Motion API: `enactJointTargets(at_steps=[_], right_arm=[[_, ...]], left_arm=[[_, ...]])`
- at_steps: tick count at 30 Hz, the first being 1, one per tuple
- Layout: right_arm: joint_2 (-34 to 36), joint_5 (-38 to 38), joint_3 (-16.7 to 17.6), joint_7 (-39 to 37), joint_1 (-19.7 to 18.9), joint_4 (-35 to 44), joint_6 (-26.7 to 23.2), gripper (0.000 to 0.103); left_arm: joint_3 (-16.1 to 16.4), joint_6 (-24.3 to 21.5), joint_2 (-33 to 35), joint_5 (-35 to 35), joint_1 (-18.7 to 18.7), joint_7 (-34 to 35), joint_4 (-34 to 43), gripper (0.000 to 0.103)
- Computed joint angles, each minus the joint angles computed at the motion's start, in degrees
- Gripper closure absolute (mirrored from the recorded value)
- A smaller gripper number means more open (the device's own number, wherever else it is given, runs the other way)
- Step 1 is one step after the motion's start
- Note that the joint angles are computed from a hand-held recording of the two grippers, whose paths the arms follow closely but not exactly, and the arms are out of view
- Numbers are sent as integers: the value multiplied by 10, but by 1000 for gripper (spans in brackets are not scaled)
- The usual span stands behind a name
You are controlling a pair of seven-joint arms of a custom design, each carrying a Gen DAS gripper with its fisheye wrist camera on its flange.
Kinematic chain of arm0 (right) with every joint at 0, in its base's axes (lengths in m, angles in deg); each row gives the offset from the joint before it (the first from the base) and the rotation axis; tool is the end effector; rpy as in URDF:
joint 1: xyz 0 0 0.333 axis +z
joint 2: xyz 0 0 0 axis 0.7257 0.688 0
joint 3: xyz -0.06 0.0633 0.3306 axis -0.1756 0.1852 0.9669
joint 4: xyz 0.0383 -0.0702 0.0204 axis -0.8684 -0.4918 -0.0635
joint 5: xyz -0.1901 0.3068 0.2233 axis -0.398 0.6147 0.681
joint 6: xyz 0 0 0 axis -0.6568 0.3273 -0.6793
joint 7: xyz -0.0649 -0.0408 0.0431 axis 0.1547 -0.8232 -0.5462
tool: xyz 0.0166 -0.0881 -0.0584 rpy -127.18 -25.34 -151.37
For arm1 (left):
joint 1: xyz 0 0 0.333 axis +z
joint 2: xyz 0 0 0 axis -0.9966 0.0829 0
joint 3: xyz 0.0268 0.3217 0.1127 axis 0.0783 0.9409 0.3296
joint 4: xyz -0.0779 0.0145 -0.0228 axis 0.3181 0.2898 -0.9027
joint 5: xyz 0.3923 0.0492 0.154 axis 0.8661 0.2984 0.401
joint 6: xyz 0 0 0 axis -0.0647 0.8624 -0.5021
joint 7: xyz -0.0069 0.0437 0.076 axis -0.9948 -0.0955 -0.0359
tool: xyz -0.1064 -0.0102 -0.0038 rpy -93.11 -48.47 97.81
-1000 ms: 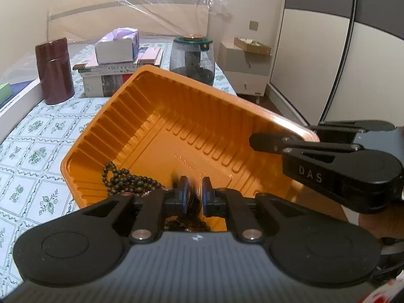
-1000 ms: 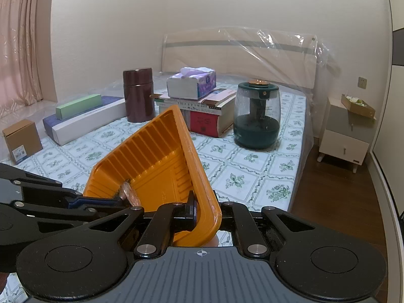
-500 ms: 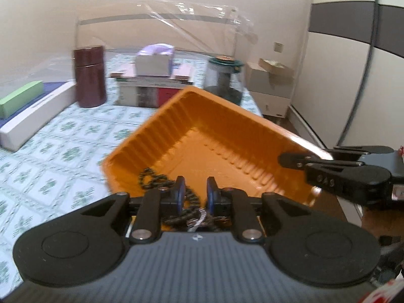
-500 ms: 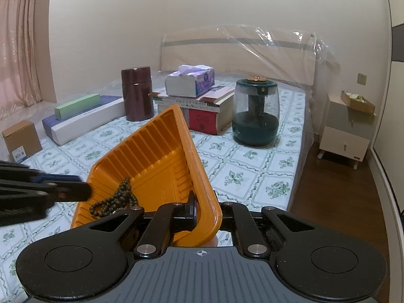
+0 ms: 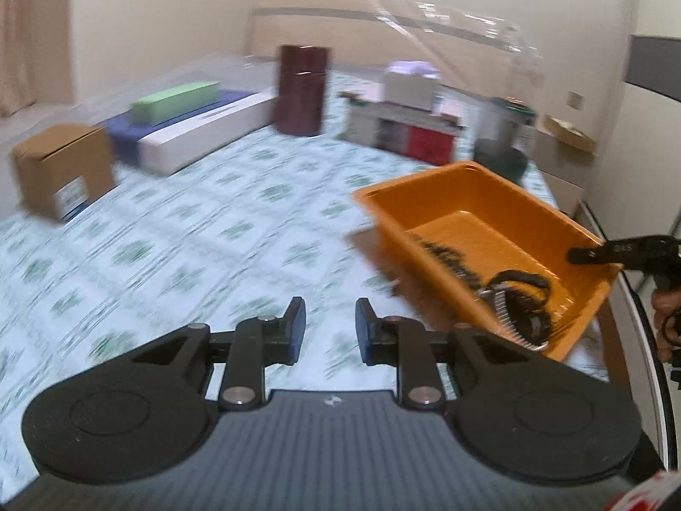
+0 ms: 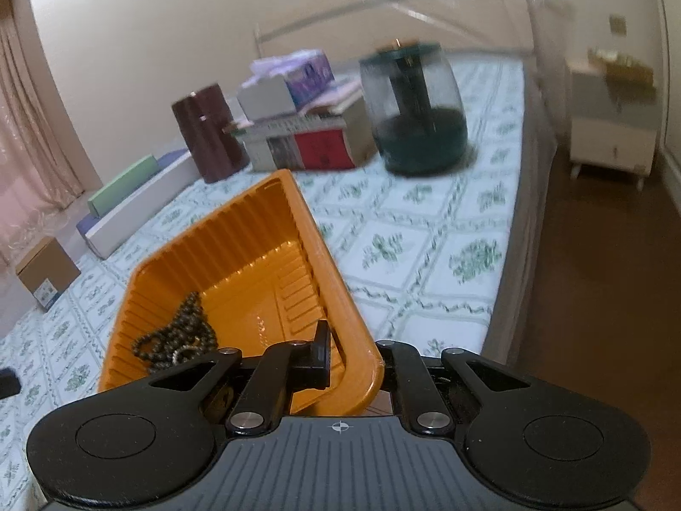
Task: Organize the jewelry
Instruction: 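Move the left tool to the small silver earring beside the tray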
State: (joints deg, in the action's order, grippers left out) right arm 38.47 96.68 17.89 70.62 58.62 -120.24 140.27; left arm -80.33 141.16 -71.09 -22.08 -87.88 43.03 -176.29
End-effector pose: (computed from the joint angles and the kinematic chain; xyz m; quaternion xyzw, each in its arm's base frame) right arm 0.7473 0.1725 0.5274 -0.6439 0.6201 -0.1254 0.4302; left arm 0.6152 -0.1345 0.5742 -0.6551 0.6089 -0.3425 0.2877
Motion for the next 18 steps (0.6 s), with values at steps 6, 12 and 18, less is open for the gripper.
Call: enactJointTargets(at_steps=[6, 12, 18], right_arm=[[3, 45, 18, -33, -21, -3, -10, 94], [6, 55, 17, -34, -23, 0, -19, 93], [6, 43, 8, -20, -14, 2, -16, 93]], left_arm=[[6, -8, -39, 38, 11, -86, -51, 76], [10, 1, -36, 10, 7, -63, -59, 75], [5, 16, 11, -52, -1, 35, -19, 75]])
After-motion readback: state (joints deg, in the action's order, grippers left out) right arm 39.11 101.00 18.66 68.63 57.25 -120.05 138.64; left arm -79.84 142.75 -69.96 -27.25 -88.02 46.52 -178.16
